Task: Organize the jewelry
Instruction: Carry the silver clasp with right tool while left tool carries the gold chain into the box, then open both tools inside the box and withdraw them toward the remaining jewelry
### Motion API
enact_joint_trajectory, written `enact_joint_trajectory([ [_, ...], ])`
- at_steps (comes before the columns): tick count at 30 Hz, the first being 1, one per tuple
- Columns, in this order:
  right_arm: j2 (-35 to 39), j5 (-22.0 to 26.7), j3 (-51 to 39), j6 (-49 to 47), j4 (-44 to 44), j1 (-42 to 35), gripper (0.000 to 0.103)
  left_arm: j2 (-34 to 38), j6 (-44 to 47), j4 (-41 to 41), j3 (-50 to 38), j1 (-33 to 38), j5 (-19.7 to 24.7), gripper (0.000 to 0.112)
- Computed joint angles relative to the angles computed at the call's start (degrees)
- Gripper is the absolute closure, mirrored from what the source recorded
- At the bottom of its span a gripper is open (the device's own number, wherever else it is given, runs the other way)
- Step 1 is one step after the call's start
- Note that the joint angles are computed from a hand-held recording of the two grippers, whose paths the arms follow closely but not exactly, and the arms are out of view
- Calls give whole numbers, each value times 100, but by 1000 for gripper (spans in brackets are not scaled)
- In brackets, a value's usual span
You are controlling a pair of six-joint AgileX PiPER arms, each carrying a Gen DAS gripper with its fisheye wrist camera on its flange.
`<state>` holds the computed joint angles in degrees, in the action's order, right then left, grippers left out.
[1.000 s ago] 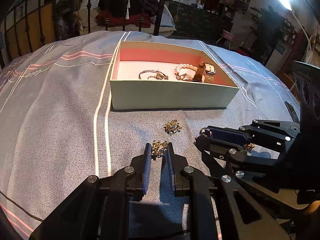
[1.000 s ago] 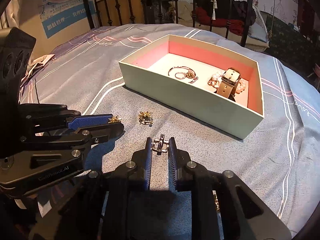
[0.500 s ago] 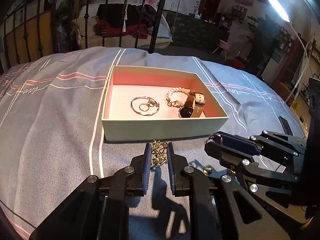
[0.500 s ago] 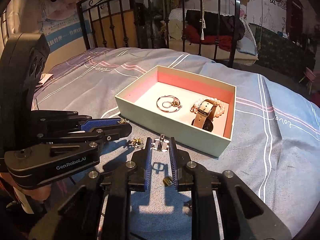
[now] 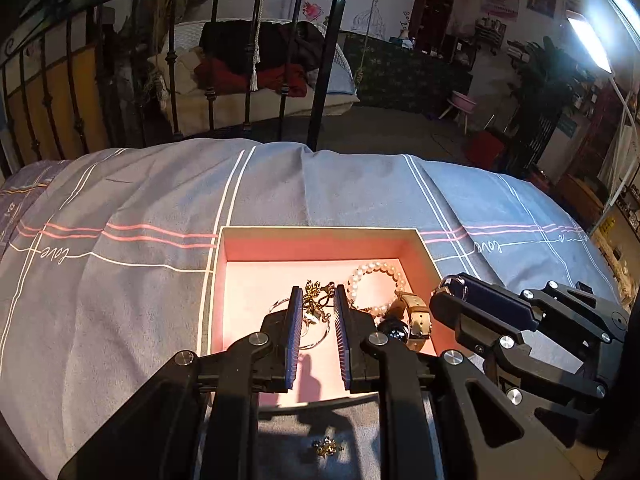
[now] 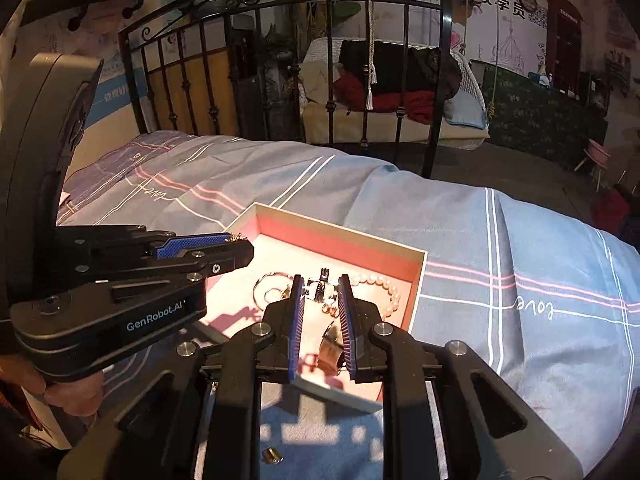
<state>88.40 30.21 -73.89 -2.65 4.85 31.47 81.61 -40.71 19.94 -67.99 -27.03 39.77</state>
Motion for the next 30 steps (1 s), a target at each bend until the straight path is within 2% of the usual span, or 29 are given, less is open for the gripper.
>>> enact_joint_trajectory([
  [6,689,451,-885,206,-142,-109,85,582,579,-700,-625,416,278,97],
  [11,957,620,-1099,220,-193,-102,85,924,849,-966,-877,550,468,97],
  [25,1630,991,-1612,155,-440,-24,85,1572,1238,-1488,-1088,865,524,97],
  [30,1805,1091,-1747,160,-549,-3,85,1618,1227,-1415,-1061,847,491,97],
])
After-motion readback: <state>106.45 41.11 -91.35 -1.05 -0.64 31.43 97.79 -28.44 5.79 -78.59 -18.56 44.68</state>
